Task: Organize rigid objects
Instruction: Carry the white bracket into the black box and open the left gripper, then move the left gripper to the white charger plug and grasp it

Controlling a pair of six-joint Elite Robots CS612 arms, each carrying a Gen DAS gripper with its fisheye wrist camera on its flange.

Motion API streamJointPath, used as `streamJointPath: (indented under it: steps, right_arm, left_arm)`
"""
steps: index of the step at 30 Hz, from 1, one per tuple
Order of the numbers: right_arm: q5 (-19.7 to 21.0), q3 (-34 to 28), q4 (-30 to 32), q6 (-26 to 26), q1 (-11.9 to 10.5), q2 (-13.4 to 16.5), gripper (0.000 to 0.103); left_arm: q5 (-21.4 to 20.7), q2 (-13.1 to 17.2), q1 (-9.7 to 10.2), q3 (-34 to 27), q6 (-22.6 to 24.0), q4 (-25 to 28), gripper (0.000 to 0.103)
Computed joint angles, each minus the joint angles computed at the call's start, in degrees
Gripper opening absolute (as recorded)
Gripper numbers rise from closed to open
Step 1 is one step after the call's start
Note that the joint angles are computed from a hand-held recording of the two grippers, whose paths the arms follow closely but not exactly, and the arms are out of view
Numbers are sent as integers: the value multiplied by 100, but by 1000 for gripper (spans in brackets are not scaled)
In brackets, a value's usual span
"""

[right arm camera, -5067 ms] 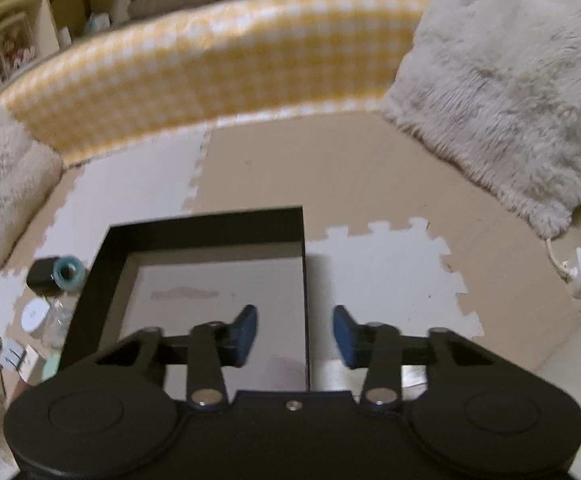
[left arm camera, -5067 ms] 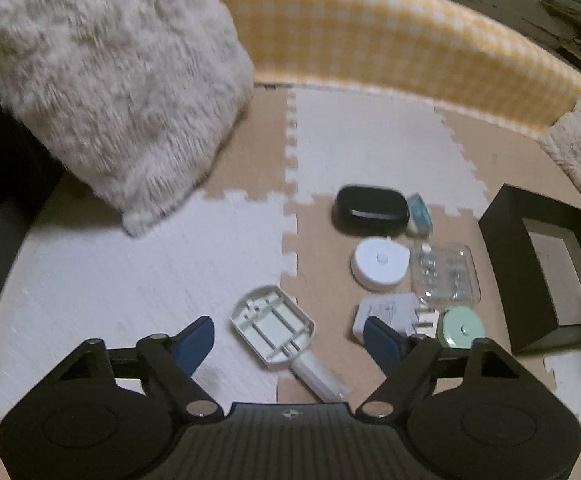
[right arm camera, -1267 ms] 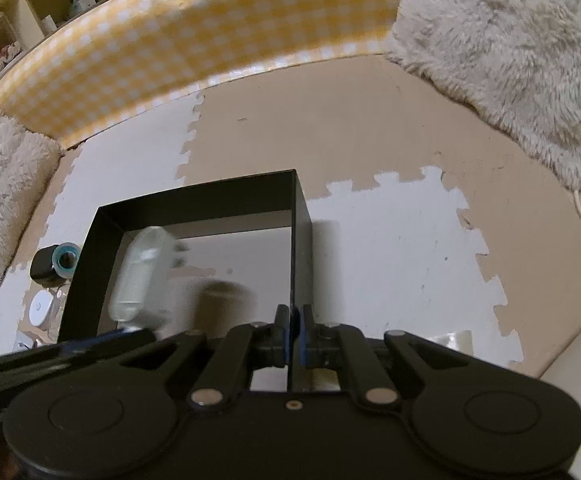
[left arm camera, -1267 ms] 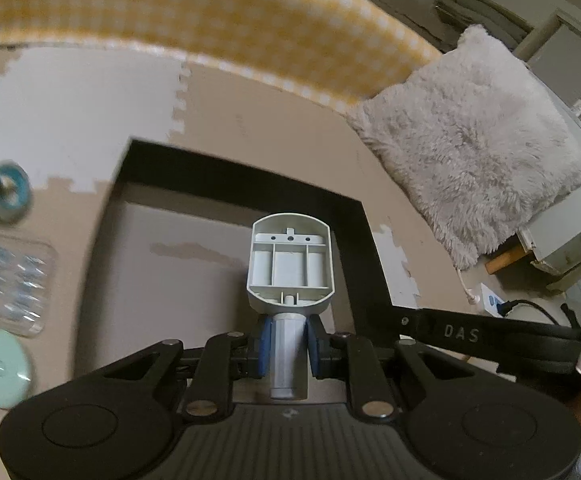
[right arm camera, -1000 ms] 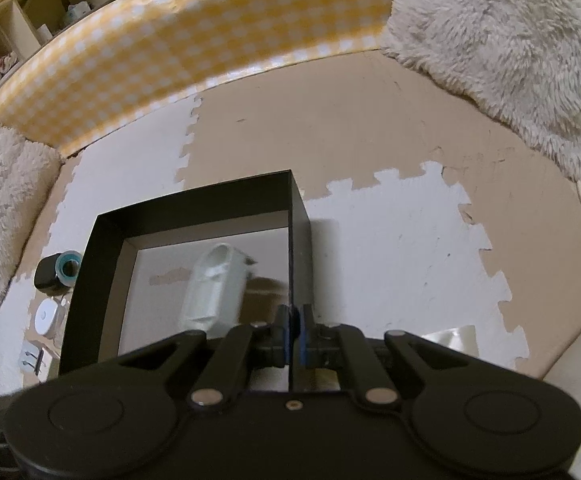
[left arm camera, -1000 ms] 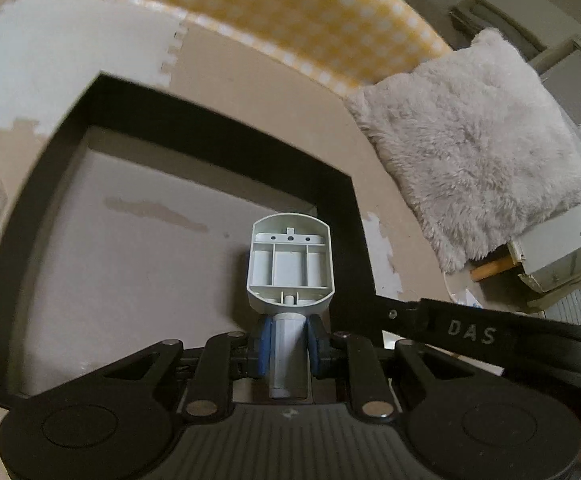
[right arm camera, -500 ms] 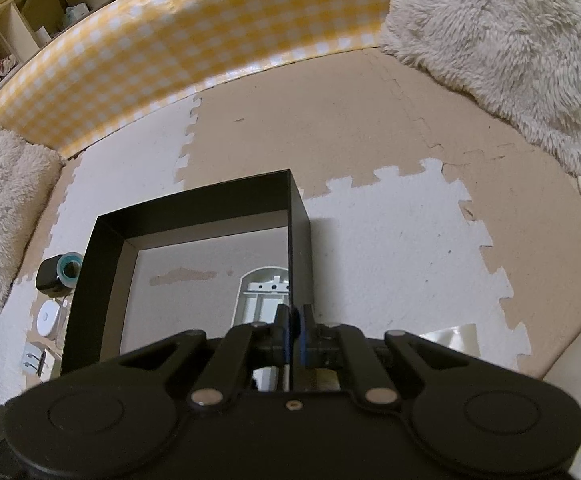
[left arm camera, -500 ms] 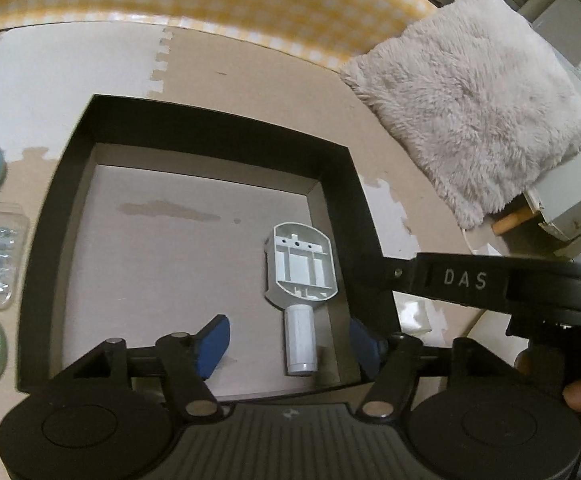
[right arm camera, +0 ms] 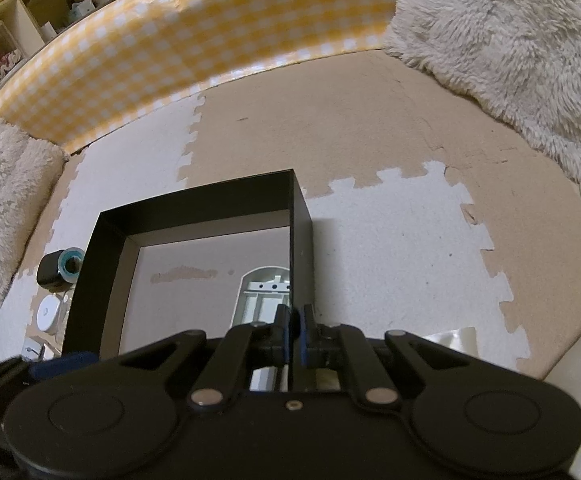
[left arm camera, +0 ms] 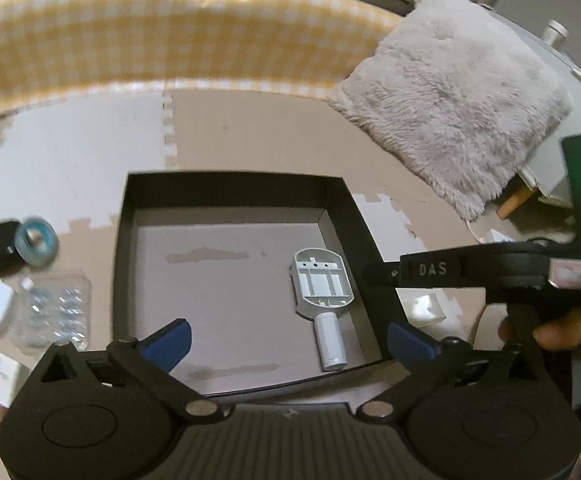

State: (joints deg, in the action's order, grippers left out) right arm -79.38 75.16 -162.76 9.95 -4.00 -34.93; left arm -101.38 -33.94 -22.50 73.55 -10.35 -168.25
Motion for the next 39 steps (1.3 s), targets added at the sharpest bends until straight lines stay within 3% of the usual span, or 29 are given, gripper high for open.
streamJointPath:
  steps: [10,16,23,31,39]
  right_arm:
    - [-58,32,-115,142,8,-7,5]
    - [-150,27,-104,94,34,-12,5]
    - [-227,20,-95,27,50,-14,5]
    - [-246,17,-92,-3,55,-15,4]
    - [-264,17,-101,-43,60,-13,4]
  left_arm:
    - [331,-298,87,476,432,-781,103]
    - [554,-419,238,701,519,-1326,103]
    - [834,-493,444,877,667,-1577,103]
    - [1082,-354,708,732,531,-1065,103]
    - [440,-115,1048,307,543,-199,101]
